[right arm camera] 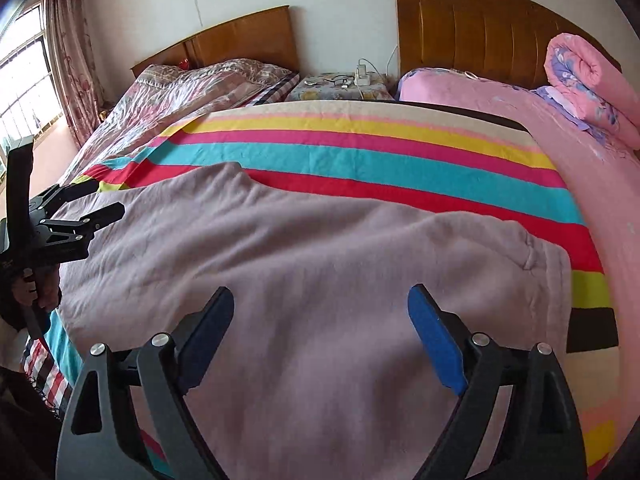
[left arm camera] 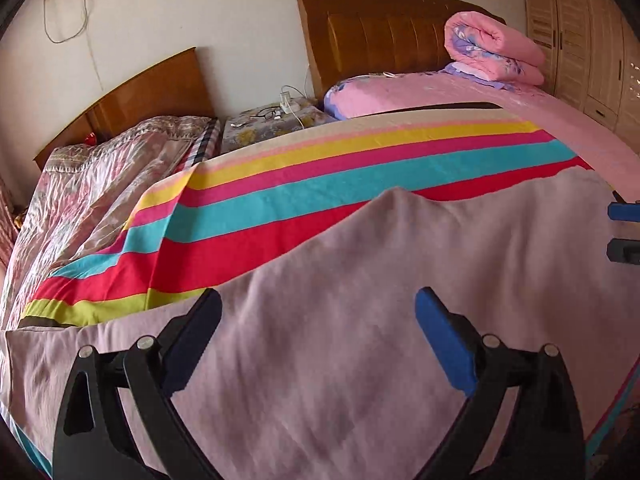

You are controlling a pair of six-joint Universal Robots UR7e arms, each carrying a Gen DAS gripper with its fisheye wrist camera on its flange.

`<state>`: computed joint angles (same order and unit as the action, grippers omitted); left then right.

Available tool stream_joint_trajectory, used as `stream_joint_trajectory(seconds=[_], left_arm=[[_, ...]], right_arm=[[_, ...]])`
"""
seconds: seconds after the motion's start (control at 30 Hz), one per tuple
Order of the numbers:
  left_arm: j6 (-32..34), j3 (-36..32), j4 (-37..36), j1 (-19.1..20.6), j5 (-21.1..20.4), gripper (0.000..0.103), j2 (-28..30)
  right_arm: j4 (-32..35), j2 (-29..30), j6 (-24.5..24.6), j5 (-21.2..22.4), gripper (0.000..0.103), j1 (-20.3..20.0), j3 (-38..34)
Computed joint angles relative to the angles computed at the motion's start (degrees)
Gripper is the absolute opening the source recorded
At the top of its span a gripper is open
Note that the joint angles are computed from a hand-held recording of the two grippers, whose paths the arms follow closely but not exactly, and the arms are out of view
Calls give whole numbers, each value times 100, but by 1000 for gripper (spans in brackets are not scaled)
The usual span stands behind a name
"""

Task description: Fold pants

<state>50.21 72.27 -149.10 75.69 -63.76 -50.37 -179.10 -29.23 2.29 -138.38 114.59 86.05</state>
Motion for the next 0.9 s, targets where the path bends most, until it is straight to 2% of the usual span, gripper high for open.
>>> stream_joint_trajectory(seconds=[0.07, 0.1, 0.17, 0.23, 0.3, 0.37, 0.47, 0.53, 0.67, 0.73, 0.8, 0.9], left_arm=[[-132, 7, 106, -51, 330, 97, 223], [-161, -18, 111, -37, 513, 101, 344], [-452, -285, 416, 32, 436, 102, 429], [-1012, -729, 1217, 163, 133, 102, 514], [-1073, -808, 1262, 177, 151, 102, 551], [-984, -684, 1032, 148, 259, 102, 536], [-1059, -712, 1055, 153, 245, 102, 553], [-1060, -704, 1033, 149, 256, 102, 556], [-1085, -629, 944, 136, 275, 102, 536], [-1085, -591, 901, 132, 281, 102, 524], [-1104, -514, 858, 124, 279, 102, 491], [-1110, -543, 875, 127, 273, 102, 504]], right_arm=[[555, -167, 331, -217, 84, -72, 291], [592, -204, 278, -322, 84, -97, 459], [49, -247, -152, -274, 84, -91, 799], [-365, -316, -191, -201, 84, -58, 1043], [-807, -291, -269, -282, 84, 87, 1133], [-1412, -311, -506, 100, 88, 153, 1335], [-1247, -482, -21, 518, 88, -28, 1777], [-1540, -492, -172, 528, 88, 19, 1949], [-2139, -699, -4, 693, 87, 99, 2360], [-1897, -772, 129, 681, 86, 78, 2468], [-1815, -704, 0, 524, 86, 117, 2433], [-971, -725, 418, 149, 86, 218, 2123]])
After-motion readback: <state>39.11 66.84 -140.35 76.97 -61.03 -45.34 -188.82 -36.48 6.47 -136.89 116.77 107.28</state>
